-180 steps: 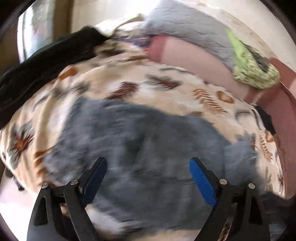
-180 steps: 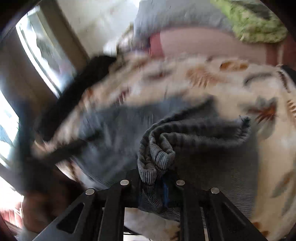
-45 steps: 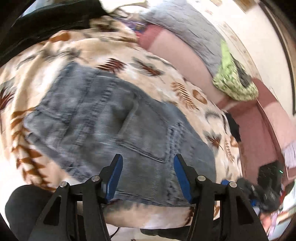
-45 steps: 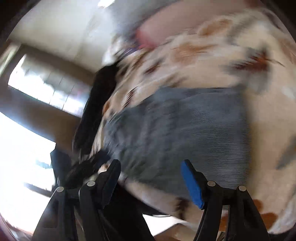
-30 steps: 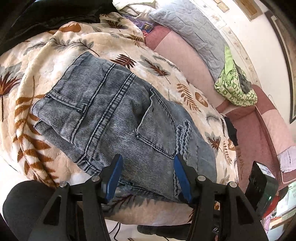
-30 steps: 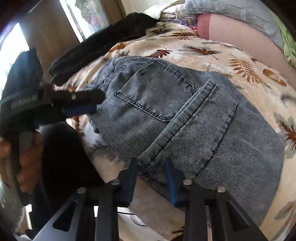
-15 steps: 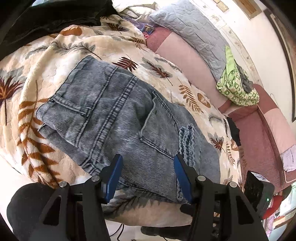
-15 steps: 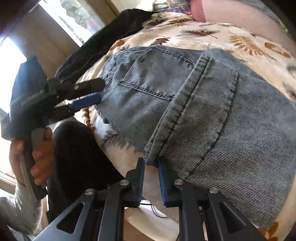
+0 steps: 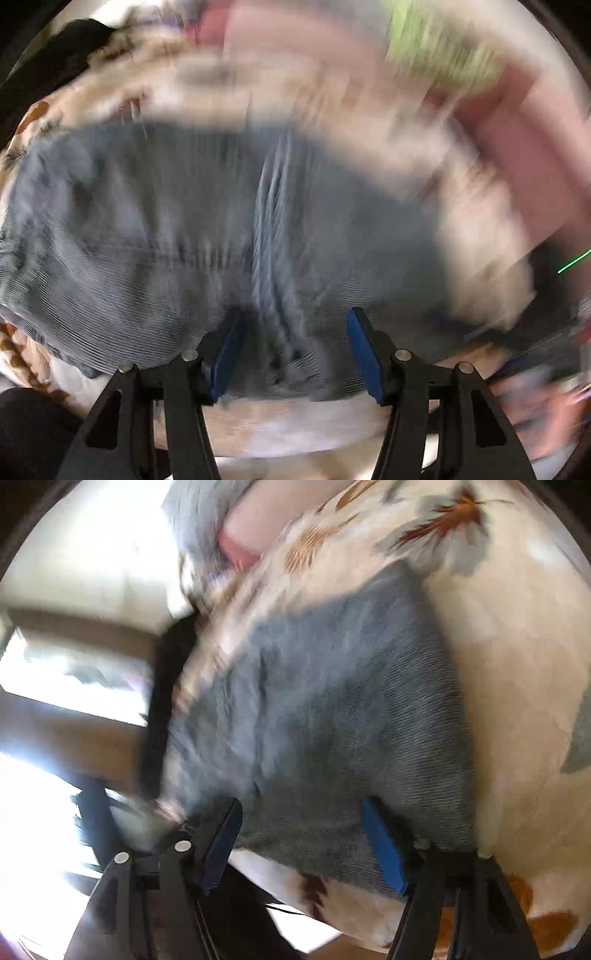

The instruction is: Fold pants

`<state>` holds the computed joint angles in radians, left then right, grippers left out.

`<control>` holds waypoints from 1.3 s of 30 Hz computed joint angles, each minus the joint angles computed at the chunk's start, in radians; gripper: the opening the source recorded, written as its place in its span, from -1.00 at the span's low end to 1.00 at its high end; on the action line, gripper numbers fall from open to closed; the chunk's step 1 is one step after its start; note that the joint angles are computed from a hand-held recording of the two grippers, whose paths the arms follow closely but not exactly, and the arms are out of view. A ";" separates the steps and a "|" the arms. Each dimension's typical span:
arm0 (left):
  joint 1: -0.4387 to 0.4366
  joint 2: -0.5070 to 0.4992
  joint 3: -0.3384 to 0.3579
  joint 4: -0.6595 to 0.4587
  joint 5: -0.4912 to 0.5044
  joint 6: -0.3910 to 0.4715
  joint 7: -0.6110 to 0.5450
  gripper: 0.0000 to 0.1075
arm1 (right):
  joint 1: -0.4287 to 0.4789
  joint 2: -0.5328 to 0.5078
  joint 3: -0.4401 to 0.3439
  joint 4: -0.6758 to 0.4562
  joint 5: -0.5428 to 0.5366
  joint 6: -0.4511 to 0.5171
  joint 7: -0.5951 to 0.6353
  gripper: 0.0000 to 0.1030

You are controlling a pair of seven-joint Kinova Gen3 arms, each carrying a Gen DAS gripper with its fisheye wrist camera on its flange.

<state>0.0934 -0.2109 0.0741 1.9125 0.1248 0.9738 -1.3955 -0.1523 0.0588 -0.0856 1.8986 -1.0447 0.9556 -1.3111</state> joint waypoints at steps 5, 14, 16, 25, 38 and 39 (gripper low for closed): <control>-0.018 0.005 0.100 -0.017 -0.112 0.001 0.086 0.10 | -0.006 -0.019 0.012 -0.130 0.105 0.047 -0.089 0.41; 0.021 -0.006 0.051 -0.002 -0.100 -0.014 0.047 0.12 | 0.013 0.198 -0.036 -0.268 0.167 -0.052 -0.214 0.60; 0.043 -0.032 -0.019 0.006 -0.035 -0.014 -0.009 0.12 | 0.026 0.156 -0.059 -0.276 0.209 -0.046 -0.255 0.60; -0.066 -0.215 -0.302 0.125 0.249 -0.058 -0.183 0.12 | -0.085 0.104 -0.042 -0.276 0.460 -0.069 -0.384 0.87; -0.241 -0.211 -0.555 0.213 0.385 -0.039 -0.223 0.27 | -0.139 0.260 -0.230 -0.496 0.238 -0.015 -0.319 0.87; -0.242 -0.193 -0.574 0.215 0.412 -0.031 -0.244 0.27 | -0.172 0.300 -0.206 -0.509 0.205 -0.018 -0.321 0.87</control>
